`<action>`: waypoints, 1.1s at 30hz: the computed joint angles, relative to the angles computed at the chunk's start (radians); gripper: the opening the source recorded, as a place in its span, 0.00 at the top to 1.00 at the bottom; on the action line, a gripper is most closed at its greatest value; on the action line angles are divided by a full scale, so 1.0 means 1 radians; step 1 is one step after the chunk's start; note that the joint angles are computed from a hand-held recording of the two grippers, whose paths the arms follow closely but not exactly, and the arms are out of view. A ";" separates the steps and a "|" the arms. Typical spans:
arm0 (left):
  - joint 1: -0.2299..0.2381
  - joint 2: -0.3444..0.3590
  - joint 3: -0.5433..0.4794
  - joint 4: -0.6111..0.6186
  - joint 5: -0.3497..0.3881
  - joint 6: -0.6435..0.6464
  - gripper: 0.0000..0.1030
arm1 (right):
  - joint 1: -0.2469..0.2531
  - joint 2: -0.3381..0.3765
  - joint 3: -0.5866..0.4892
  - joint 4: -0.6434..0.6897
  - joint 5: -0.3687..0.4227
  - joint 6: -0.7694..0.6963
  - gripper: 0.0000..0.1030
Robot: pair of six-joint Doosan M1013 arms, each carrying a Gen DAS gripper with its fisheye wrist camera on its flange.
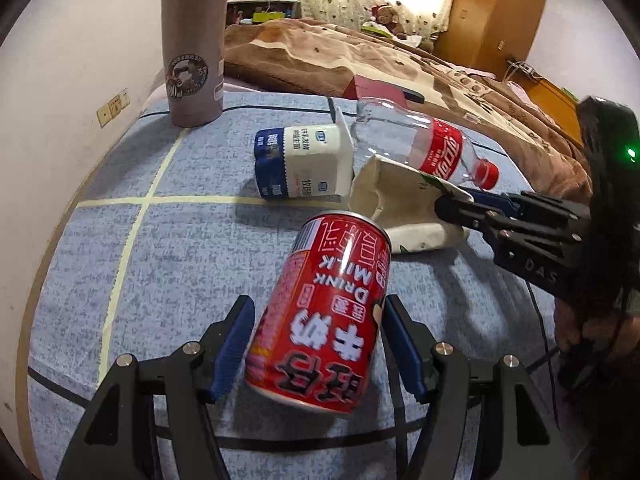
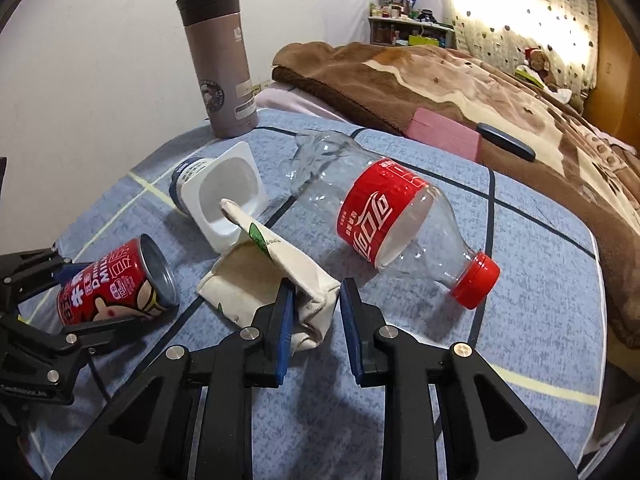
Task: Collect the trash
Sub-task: 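Grasp the red milk can with the left tool while the right tool grasps the beige paper bag, then carry the red can and paper bag over the white bin with both tools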
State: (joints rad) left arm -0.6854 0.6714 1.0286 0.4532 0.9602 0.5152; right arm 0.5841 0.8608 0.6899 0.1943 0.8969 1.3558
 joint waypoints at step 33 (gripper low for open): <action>-0.068 0.005 -0.041 0.111 -0.018 -0.097 0.47 | 0.001 -0.212 0.356 -0.158 -0.337 0.294 0.78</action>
